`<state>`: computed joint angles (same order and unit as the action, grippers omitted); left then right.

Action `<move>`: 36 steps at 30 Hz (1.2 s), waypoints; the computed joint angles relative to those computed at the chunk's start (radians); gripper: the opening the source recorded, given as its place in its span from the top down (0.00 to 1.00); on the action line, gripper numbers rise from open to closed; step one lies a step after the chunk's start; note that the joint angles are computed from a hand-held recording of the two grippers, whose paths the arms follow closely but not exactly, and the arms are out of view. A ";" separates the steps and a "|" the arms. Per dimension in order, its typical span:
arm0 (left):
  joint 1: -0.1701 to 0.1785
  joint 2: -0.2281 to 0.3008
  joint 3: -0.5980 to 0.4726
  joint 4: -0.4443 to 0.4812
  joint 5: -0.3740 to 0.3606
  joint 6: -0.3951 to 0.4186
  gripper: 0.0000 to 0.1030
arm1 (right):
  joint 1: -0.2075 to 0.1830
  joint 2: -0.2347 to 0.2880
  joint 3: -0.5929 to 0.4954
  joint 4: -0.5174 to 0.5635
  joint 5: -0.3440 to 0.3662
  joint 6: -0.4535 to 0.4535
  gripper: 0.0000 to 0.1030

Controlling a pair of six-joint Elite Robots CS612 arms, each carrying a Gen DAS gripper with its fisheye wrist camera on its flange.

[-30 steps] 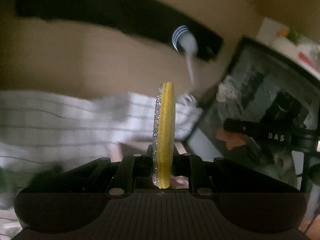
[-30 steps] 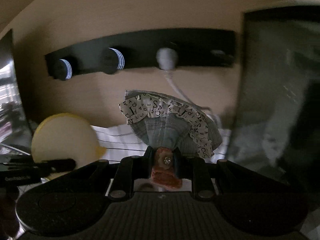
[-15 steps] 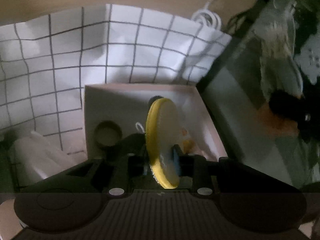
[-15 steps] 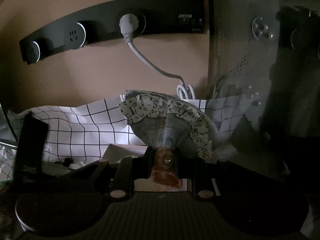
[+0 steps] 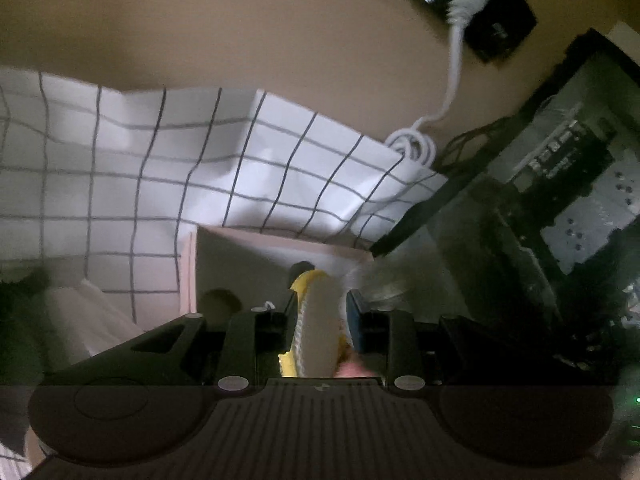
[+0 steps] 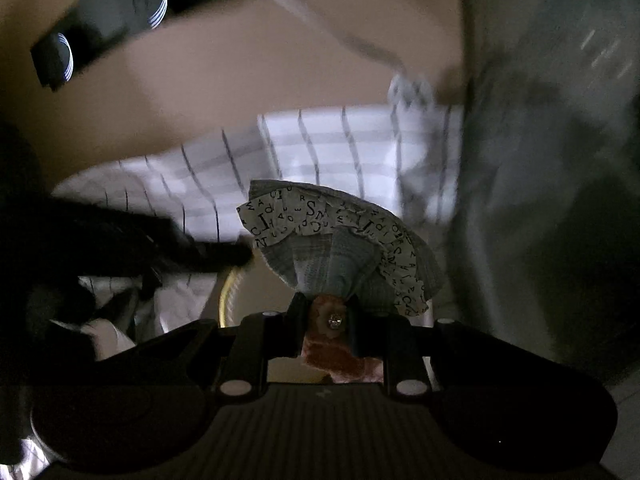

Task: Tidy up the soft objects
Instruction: 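Carry the sponge and pouch over the pink box and release both tools, then grasp the clear L-shaped acrylic piece with the left tool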

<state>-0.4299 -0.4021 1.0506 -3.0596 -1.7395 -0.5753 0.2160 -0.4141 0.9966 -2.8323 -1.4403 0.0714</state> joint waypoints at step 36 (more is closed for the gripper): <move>0.020 -0.261 0.702 -0.365 0.442 -0.196 0.72 | 0.092 -0.112 0.218 -0.138 -0.104 -0.034 0.44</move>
